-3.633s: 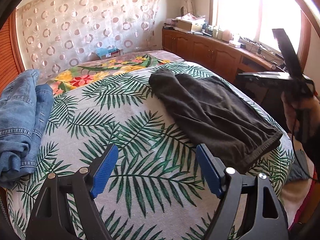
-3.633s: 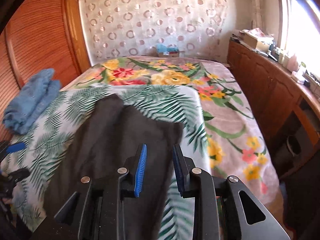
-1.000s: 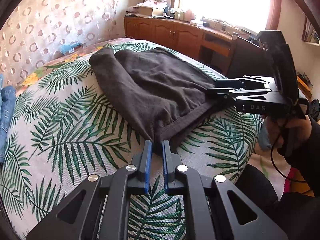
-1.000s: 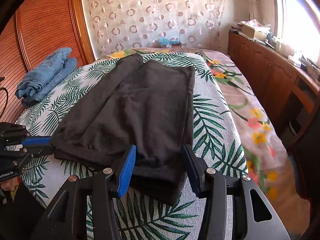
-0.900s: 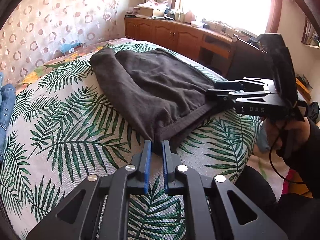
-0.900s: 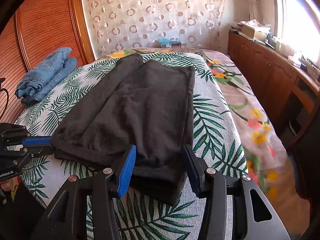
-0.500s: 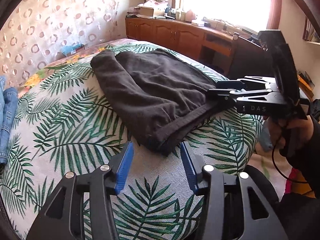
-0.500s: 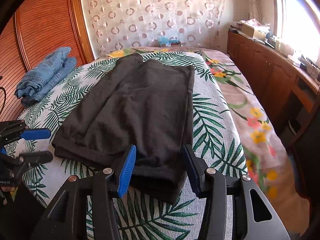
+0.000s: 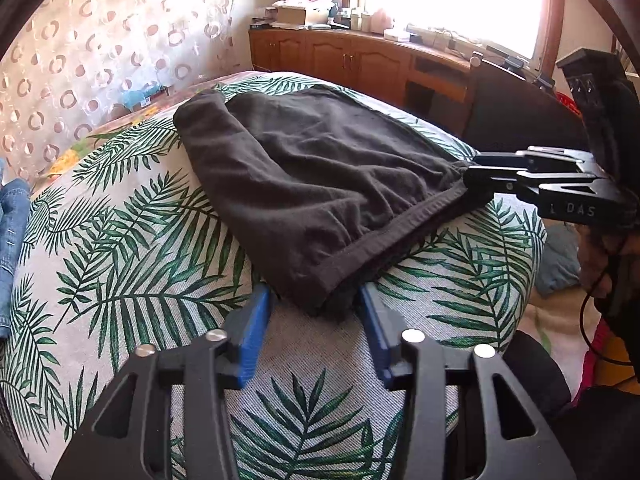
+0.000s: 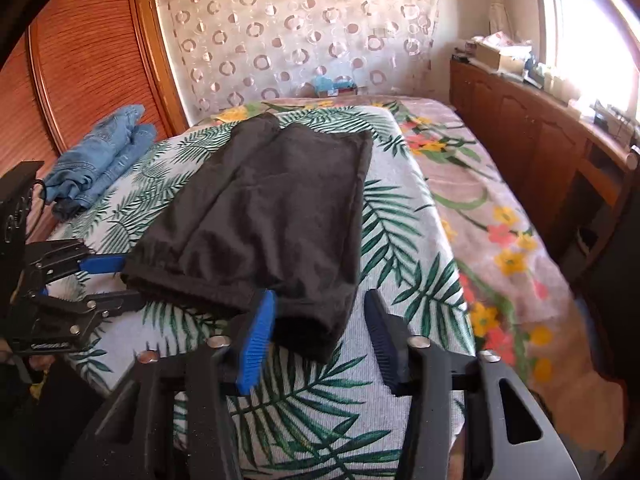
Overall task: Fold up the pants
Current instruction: 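Pinch the shorts hem with the left gripper while the right gripper pinches the hem beside it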
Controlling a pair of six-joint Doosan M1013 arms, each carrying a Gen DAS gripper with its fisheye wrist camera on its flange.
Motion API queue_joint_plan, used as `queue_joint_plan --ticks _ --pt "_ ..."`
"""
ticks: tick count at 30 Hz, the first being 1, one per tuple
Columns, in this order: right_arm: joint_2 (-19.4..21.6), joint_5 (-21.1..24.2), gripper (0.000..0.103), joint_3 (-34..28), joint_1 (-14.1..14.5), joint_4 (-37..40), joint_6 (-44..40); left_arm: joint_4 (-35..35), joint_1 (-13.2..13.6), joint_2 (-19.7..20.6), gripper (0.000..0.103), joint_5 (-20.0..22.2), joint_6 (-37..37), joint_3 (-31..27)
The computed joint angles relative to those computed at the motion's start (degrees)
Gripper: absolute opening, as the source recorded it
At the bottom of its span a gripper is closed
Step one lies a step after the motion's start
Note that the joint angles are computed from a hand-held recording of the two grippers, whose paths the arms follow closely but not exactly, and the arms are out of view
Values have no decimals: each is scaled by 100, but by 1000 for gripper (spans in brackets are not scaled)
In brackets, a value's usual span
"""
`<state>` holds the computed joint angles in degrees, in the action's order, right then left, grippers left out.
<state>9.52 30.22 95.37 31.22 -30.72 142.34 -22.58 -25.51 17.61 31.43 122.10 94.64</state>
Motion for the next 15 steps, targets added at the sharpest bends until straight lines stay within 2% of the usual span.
queue_joint_plan --ticks 3,4,6,9,15 --pt "-26 2 10 -8 21 -12 -67 -201 34 4 23 32 148 -8" --pt "-42 -22 8 -4 24 3 -102 -225 38 -5 21 19 170 4" --pt "-71 12 7 -1 32 16 -92 -267 45 -36 16 -4 215 31" --pt "-101 21 7 10 29 189 -293 -495 77 -102 15 -7 407 81" --pt "-55 132 7 -21 39 344 -469 -462 66 -170 15 6 411 167"
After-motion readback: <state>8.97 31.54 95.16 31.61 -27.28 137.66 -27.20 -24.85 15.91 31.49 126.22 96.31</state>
